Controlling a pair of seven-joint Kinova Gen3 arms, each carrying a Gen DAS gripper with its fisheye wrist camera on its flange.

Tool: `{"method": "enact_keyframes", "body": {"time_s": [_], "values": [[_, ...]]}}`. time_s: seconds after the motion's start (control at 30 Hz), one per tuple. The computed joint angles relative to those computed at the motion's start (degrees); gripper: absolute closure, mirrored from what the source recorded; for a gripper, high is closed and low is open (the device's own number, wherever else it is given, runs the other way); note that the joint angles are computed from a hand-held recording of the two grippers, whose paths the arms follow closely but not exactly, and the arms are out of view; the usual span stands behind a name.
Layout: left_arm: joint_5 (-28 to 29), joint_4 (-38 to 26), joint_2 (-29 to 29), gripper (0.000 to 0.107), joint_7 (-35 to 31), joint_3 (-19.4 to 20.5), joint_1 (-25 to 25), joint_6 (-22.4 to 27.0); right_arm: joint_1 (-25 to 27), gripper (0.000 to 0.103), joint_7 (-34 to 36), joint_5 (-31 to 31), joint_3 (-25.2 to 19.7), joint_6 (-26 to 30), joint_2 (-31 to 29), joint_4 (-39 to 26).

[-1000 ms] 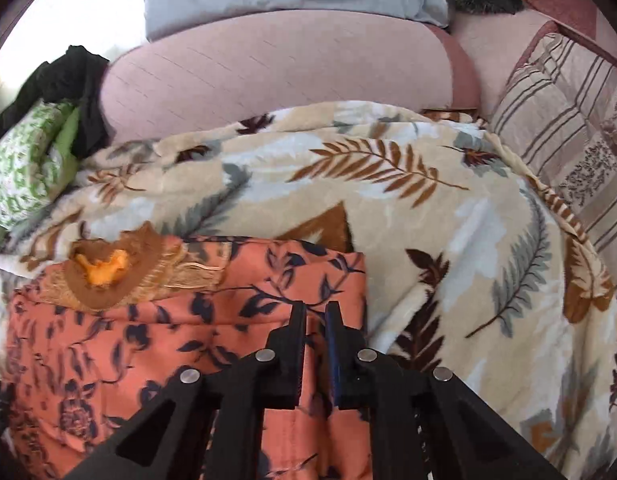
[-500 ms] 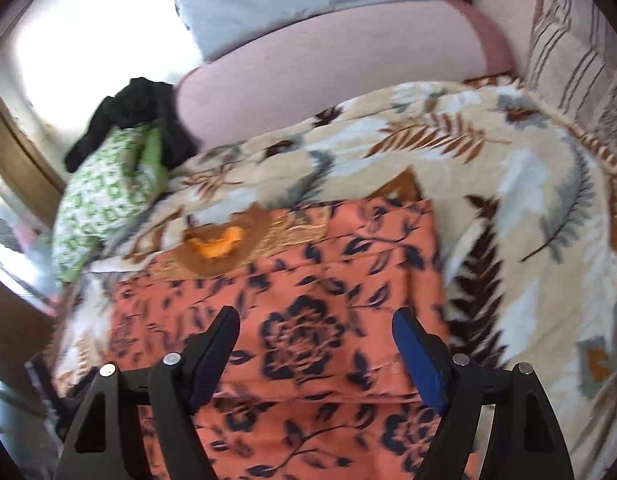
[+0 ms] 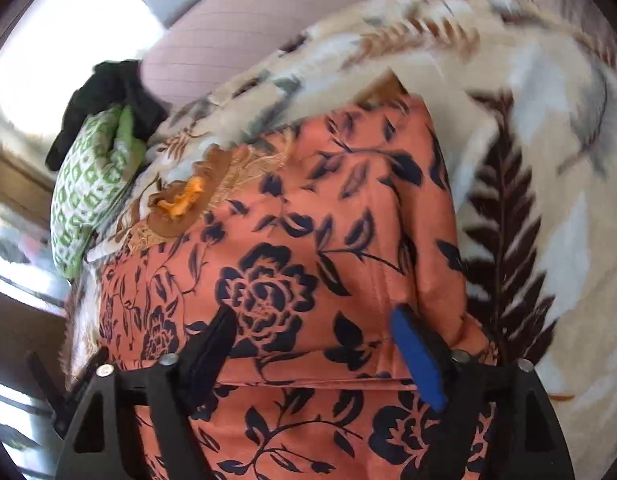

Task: Fold small clothes

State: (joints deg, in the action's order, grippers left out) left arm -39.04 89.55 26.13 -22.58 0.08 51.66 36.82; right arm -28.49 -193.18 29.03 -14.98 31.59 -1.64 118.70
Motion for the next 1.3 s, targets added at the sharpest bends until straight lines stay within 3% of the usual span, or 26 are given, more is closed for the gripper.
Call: {"method": "enact_keyframes", "body": {"time_s": [0.07,0.2,0.3,0.43,0.5,0.63,0.73,0.83,1.07,1.3], "values": [[-3.4,3.6,-3.6,0.024,3.2,-1.4,2.7,-0.6,0.1,0.024,-3.2,4.0,-5.3,4.7,-3.3,-1.9],[-5.4,10.3,-11.5,0.024,6.9,1.9,4.1,0.6,0.4,0.024,-4.4,6.5,-15.9,14.0,-9.7,-3.8],[-3.9,16.1,-17.5,0.024,8.7,5.8,4.5,2.3,-0.7,0.024,-6.4,2.1,-22.8,21.0,-14.5,-4.7],[-0.7,24.4,-24.1,0.024,14.1,10.9,5.1,4.7,-8.3,0.024,-10.1,-5.0,-25.5,29.1,-19.3,-4.2],[1.8,28.3,-26.8,0.024,16.4,12.9,4.6,4.1,-9.2,0.024,-14.3,-7.7,-29.3,31.0,-22.1,-3.3],[6.8,31.6,-27.7,0.024,15.7,15.7,2.3,3.0,-7.4,0.024,-17.5,-14.6,-34.5,29.6,-25.1,-0.9],[9.4,32.4,-27.3,0.024,14.2,16.9,-0.3,0.6,-6.6,0.024,-18.0,-18.5,-35.2,25.1,-27.4,2.4],[11.9,33.0,-27.3,0.024,12.1,18.2,-2.8,-1.5,-4.0,0.024,-16.1,-21.6,-36.2,25.1,-27.4,3.1],[12.1,34.2,-28.2,0.024,12.2,23.3,-7.1,-1.9,0.6,0.024,-14.4,-26.3,-39.1,19.7,-30.1,6.4],[12.5,34.7,-27.9,0.025,10.8,24.9,-8.6,-3.3,4.6,0.024,-9.4,-29.7,-40.5,19.4,-31.1,5.6]]}}
